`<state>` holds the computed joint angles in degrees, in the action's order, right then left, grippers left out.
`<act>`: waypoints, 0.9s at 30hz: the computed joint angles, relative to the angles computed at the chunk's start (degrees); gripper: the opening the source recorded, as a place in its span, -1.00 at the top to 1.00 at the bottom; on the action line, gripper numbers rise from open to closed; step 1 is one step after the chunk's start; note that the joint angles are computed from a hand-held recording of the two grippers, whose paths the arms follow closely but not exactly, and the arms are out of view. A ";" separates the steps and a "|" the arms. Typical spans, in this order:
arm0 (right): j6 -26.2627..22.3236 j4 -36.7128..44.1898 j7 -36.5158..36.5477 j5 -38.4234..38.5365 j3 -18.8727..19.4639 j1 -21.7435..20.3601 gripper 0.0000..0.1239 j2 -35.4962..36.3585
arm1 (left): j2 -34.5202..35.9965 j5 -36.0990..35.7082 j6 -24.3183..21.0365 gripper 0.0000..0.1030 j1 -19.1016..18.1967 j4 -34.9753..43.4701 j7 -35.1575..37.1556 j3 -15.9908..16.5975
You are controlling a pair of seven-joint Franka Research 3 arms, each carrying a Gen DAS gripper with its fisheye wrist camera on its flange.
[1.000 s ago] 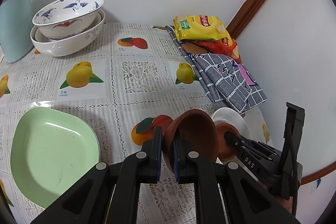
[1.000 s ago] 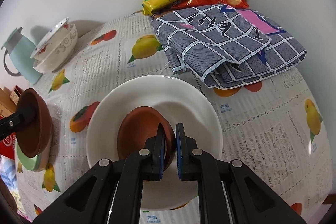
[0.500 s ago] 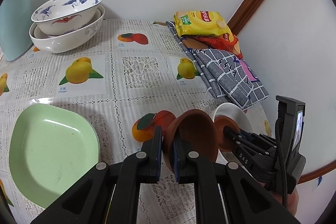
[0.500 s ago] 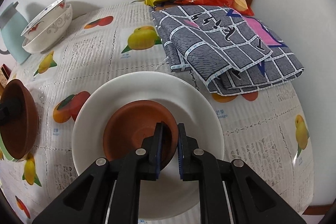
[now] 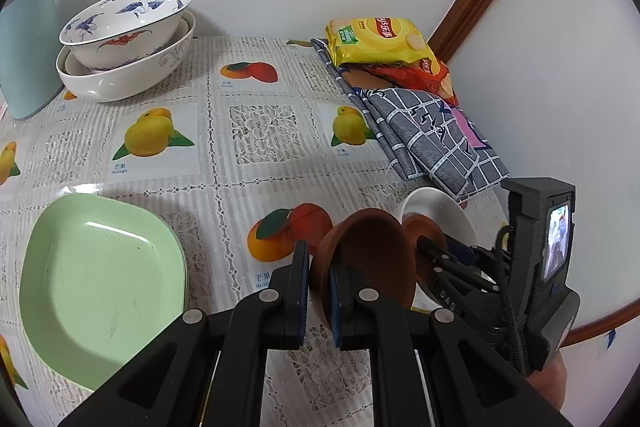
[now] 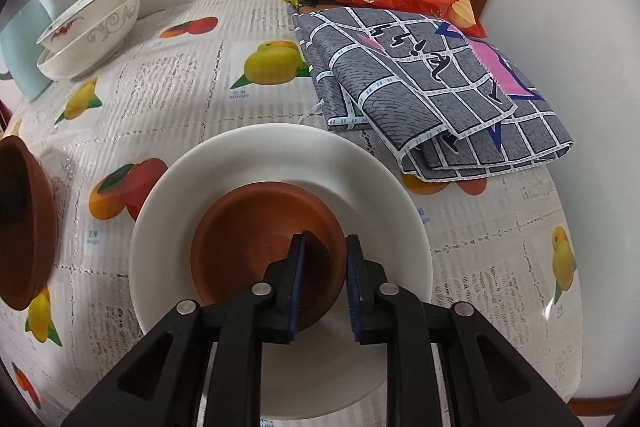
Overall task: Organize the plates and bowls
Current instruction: 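Lower the clay dish into the white bowl and open the right gripper, then carry the left gripper's clay dish over the white bowl and lower it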
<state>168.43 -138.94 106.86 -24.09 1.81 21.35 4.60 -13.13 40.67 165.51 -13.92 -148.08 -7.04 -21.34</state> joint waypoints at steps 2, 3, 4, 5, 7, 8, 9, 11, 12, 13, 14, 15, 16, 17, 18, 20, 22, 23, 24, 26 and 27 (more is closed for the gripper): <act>0.45 -0.22 3.24 -3.88 -0.78 0.60 0.58 -0.15 | -0.32 -0.19 -0.03 0.82 -0.17 -0.21 -0.25 -0.11; 0.87 -0.41 4.75 -5.59 -1.01 0.77 0.58 -0.29 | -0.47 -0.26 -0.07 0.82 -0.27 -0.31 -0.32 -0.20; 1.19 -0.56 6.07 -6.68 -1.12 0.78 0.57 -0.44 | -0.59 -0.37 -0.16 0.82 -0.37 -0.38 -0.29 -0.25; 1.20 -0.67 5.59 -5.60 -0.73 0.46 0.57 -0.51 | -0.88 -0.57 -0.36 0.82 -0.54 -0.51 -0.28 -0.33; 1.29 -0.98 2.69 -1.89 0.19 -0.31 0.57 -0.70 | -1.31 -0.86 -0.67 0.82 -0.76 -0.68 -0.25 -0.47; 1.46 -1.23 1.28 -0.13 0.58 -0.54 0.57 -0.85 | -1.63 -0.94 -0.92 0.82 -0.83 -0.76 -0.34 -0.62; 1.59 -1.54 -0.23 1.72 0.96 -0.74 0.56 -1.08 | -2.05 -0.99 -1.18 0.82 -0.93 -0.91 -0.46 -0.80; 1.68 -2.21 -1.53 3.56 1.23 -0.87 0.53 -1.82 | -2.70 -1.03 -1.54 0.82 -1.00 -1.09 -0.71 -1.10; 1.80 -2.59 -1.77 4.12 1.35 -0.93 0.46 -2.28 | -3.04 -1.07 -1.75 0.82 -1.04 -1.21 -0.93 -1.29; 2.08 -3.07 -2.45 5.17 1.57 -1.10 0.44 -2.82 | -3.32 -1.16 -1.98 0.82 -1.12 -1.30 -1.09 -1.45; 2.51 -3.62 -3.06 6.16 1.77 -1.32 0.42 -3.41 | -3.58 -1.29 -2.28 0.82 -1.25 -1.35 -1.19 -1.61; 2.84 -4.04 -3.37 6.71 1.96 -1.54 0.42 -3.85 | -3.83 -1.47 -2.61 0.82 -1.44 -1.35 -1.20 -1.74; 3.25 -4.66 -4.04 7.71 2.19 -1.79 0.42 -4.52 | -4.06 -1.69 -2.94 0.82 -1.67 -1.35 -1.18 -1.85; 3.52 -5.20 -5.03 9.03 2.46 -2.04 0.42 -5.15 | -4.22 -1.81 -3.17 0.82 -1.81 -1.32 -1.19 -1.95; 3.74 -5.78 -6.19 10.59 2.74 -2.24 0.42 -5.83 | -4.42 -1.86 -3.48 0.82 -1.95 -1.25 -1.27 -2.14; 4.08 -6.86 -8.29 13.37 3.26 -2.66 0.42 -7.14 | -4.76 -1.81 -4.04 0.82 -2.23 -1.05 -1.53 -2.56; 4.65 -8.39 -10.69 16.37 3.60 -2.97 0.42 -9.05 | -4.97 -1.98 -4.89 0.82 -2.69 -0.63 -1.75 -2.94; 4.95 -9.26 -12.01 17.97 3.69 -3.06 0.42 -10.18 | -5.04 -1.94 -5.23 0.82 -2.84 -0.44 -1.91 -3.10; 5.18 -9.95 -13.25 19.45 3.81 -3.16 0.42 -11.11 | -5.11 -1.79 -5.65 0.82 -2.99 -0.18 -2.24 -3.39; 5.89 -12.04 -16.93 23.69 3.15 -2.57 0.42 -13.91 | -5.33 -1.51 -6.21 0.82 -3.30 0.14 -3.01 -3.78; 6.09 -12.83 -18.21 25.22 3.12 -2.50 0.42 -14.98 | -5.39 -1.35 -6.51 0.82 -3.41 0.32 -3.68 -4.06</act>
<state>174.52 -151.77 88.65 1.13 4.92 18.85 -10.38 -18.52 39.32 159.00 -17.33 -147.76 -10.73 -25.40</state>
